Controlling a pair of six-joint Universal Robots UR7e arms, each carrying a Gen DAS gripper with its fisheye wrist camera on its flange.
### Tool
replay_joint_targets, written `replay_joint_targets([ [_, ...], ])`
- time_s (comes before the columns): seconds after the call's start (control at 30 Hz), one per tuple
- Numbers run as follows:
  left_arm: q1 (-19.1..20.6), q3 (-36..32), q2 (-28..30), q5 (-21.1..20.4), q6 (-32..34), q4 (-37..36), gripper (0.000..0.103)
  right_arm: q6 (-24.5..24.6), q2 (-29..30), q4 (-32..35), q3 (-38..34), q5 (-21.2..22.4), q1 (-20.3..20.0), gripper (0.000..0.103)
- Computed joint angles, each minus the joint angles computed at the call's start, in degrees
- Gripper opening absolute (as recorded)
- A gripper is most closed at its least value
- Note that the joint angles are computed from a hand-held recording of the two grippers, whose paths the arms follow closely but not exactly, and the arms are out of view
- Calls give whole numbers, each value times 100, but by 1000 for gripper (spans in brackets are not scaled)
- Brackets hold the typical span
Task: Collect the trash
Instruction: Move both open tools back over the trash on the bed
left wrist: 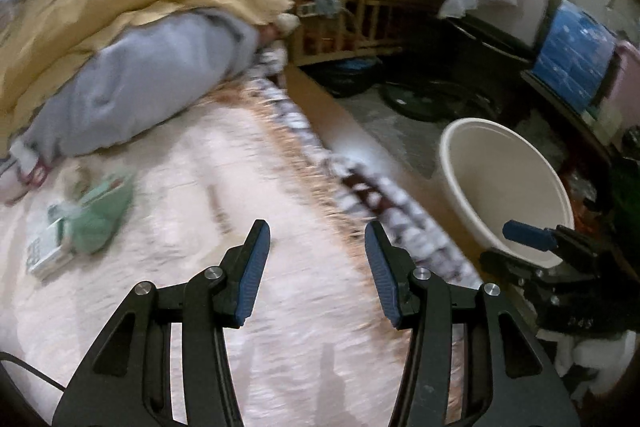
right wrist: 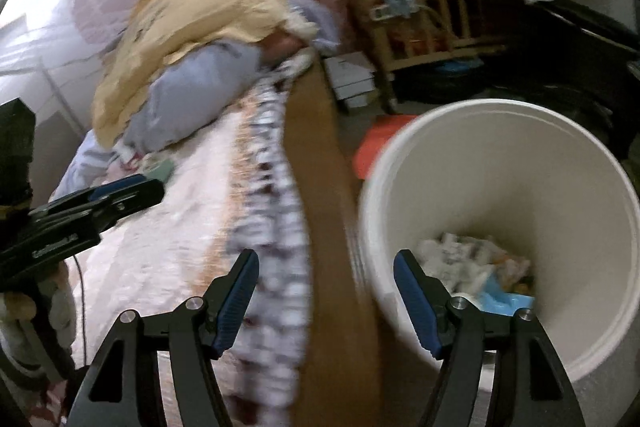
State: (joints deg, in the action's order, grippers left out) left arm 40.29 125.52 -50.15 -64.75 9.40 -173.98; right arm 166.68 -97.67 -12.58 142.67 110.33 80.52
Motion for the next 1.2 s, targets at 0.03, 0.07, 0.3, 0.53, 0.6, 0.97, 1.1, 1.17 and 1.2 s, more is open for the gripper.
replay_joint_targets([
  [0.03,55,5,-67,39,12,26,48,77,273,-40,-125,99,222,69],
  [0.07,114,21,-143,75,37,43,48,112,417,-49,-195,148,338,69],
  [0.3,583,52,-641,348,206,237,48,383,1765,-23,-940,379,1114,70],
  [0.53,1278,-111,-989,569,251,400,48,451,2963,310,-1819,387,1519,71],
  [0.6,1418,-164,-1013,642,286,371,48,441,3212,416,-2040,406,1583,71],
  [0.97,2203,-1493,-169,206,594,316,60,386,3911,783,-2795,265,1610,72],
  [1.1,2298,-2015,306,200,788,536,60,329,3881,824,-2841,243,1541,73],
  [1.17,2318,-2213,496,306,781,687,60,307,3865,855,-2862,235,1505,73],
  [1.2,2322,-2225,531,336,776,654,57,293,3857,854,-2866,227,1484,73],
])
